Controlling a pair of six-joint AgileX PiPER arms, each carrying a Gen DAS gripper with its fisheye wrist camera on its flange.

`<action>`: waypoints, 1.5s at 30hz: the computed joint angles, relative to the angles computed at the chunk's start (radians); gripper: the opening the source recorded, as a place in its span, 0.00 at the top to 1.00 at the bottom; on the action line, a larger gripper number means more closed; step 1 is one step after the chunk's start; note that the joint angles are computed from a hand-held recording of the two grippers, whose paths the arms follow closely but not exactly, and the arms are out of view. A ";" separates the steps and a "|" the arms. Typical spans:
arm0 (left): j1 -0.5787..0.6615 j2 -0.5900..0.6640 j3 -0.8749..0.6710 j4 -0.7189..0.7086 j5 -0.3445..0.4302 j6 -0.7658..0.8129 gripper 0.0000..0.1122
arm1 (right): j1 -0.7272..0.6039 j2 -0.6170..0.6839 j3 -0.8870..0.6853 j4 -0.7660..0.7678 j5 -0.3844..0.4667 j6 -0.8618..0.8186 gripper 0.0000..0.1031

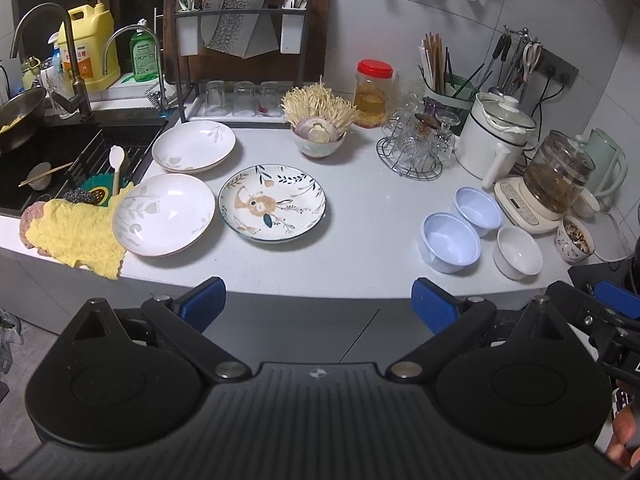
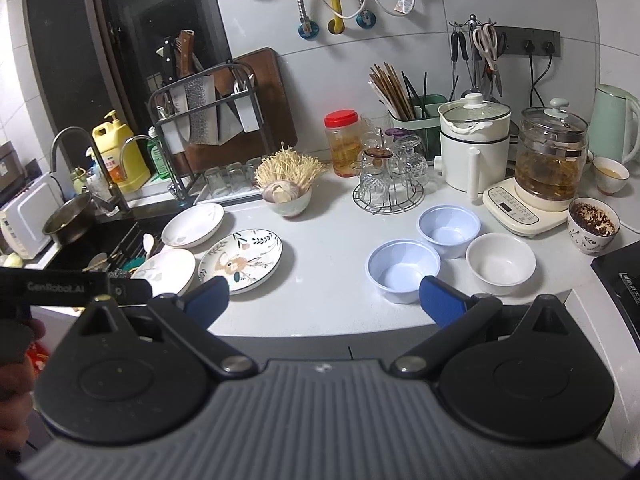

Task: Organize plates and bowls

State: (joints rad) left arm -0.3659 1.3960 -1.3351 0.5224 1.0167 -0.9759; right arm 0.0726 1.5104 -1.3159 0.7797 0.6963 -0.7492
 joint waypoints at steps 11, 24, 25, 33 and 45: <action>-0.050 -0.027 0.003 0.038 0.070 -0.030 0.10 | -0.009 -0.042 0.040 0.037 0.011 -0.047 0.00; 0.069 -0.075 0.096 -0.033 -0.052 0.039 0.10 | 0.063 -0.043 0.065 -0.011 -0.052 0.026 0.00; 0.091 -0.080 0.108 -0.050 -0.073 0.059 0.10 | 0.077 -0.047 0.073 -0.022 -0.070 0.043 0.00; 0.317 -0.079 0.129 -0.247 -0.196 0.376 0.10 | 0.235 -0.032 0.071 -0.222 -0.193 0.318 0.00; 0.664 0.016 0.082 -0.583 -0.276 0.896 0.10 | 0.449 0.053 -0.019 -0.557 -0.260 0.804 0.00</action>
State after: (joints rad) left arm 0.2984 1.4125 -1.2533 -0.0601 0.7410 -0.0797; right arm 0.5212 1.5639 -1.3345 0.2228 0.4361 0.0551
